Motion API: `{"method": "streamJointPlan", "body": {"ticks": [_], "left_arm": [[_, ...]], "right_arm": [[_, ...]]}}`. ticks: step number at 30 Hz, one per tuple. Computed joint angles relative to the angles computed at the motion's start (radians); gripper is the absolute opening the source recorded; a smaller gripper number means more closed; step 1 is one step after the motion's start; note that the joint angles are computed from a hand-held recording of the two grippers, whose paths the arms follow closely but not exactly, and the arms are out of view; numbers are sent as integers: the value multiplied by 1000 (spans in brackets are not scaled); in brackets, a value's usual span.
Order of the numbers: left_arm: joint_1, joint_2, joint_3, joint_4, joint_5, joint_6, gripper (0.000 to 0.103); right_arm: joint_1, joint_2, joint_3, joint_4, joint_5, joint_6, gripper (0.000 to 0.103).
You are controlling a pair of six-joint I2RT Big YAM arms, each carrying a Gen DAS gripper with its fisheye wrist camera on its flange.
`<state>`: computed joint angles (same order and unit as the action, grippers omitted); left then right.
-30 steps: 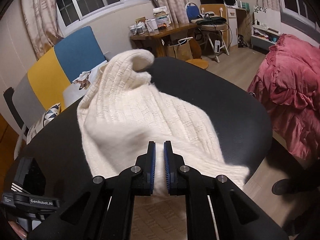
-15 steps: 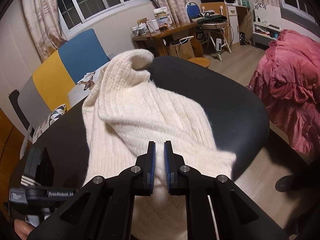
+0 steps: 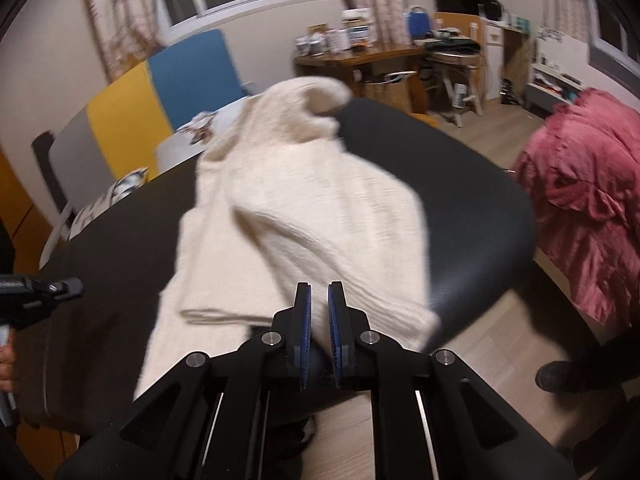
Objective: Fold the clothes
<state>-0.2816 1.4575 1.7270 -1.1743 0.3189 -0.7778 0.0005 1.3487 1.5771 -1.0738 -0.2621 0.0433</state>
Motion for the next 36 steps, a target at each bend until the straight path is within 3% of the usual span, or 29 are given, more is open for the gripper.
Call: {"method": "streamJointPlan", "body": {"ticks": [4, 10, 16, 20, 23, 30, 33, 36], "left_arm": [[13, -55, -110, 18, 109, -1, 13], [-85, 4, -107, 55, 240, -20, 14], [-147, 66, -77, 106, 310, -104, 18], [-172, 59, -111, 177, 345, -191, 19], [-188, 58, -115, 195, 301, -179, 5], [-196, -29, -103, 192, 130, -136, 4], [-168, -93, -54, 129, 29, -28, 4], [-130, -90, 3, -34, -116, 98, 4]], "right_arm": [[56, -2, -5, -9, -29, 29, 10], [118, -42, -64, -23, -69, 67, 10], [134, -73, -105, -58, -77, 52, 10], [115, -83, -124, -58, -86, 66, 10], [101, -83, -131, -50, -98, 78, 10], [121, -78, -116, -54, -29, 24, 10], [133, -59, -69, -47, -8, -10, 10], [145, 3, 12, -48, 29, -18, 10]]}}
